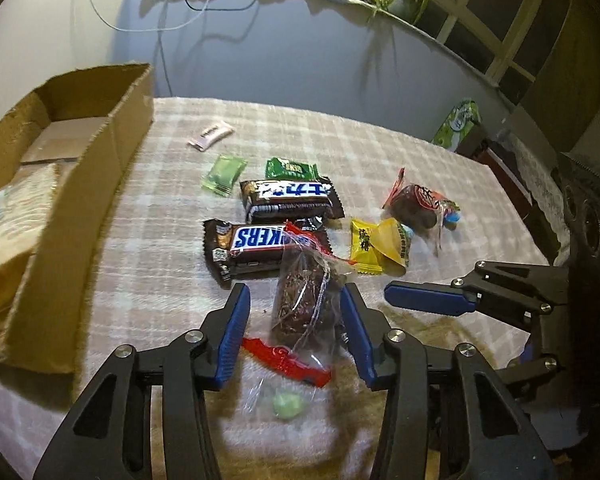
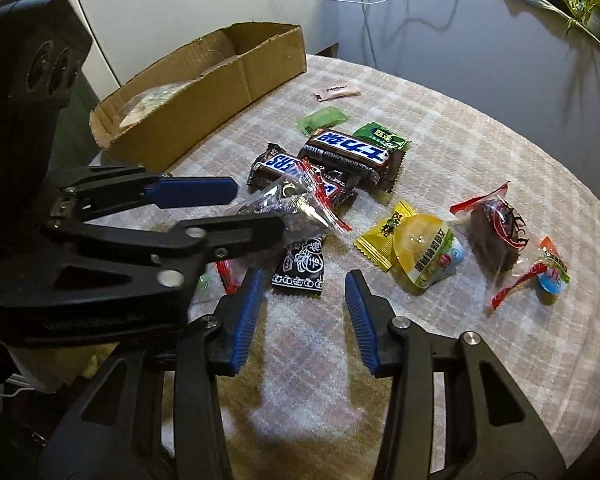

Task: Organize snacks
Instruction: 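Grasp the bagged brown pastry with the left gripper while the right gripper grasps the black candy packet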

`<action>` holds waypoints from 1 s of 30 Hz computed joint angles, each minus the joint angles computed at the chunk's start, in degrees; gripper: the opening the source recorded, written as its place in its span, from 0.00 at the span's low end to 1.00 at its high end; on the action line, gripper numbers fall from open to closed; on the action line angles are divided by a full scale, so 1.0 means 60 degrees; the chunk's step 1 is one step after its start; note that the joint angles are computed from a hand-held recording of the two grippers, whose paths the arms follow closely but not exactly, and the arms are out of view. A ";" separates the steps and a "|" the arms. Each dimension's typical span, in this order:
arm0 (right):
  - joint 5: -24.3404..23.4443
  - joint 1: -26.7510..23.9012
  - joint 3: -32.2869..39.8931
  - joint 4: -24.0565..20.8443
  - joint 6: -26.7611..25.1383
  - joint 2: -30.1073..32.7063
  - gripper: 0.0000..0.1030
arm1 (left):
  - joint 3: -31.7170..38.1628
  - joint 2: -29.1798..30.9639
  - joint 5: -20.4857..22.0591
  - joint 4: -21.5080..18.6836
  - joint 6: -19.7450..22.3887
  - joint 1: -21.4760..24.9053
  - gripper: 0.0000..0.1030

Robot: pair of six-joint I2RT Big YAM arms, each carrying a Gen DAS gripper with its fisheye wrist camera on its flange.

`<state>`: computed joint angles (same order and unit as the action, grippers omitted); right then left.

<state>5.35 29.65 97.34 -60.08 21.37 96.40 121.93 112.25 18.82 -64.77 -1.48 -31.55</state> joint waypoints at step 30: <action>0.0065 -0.0078 0.0961 -0.0438 -0.0454 0.0917 0.29 | -0.0075 0.0049 0.0221 0.0178 0.0147 0.0268 0.30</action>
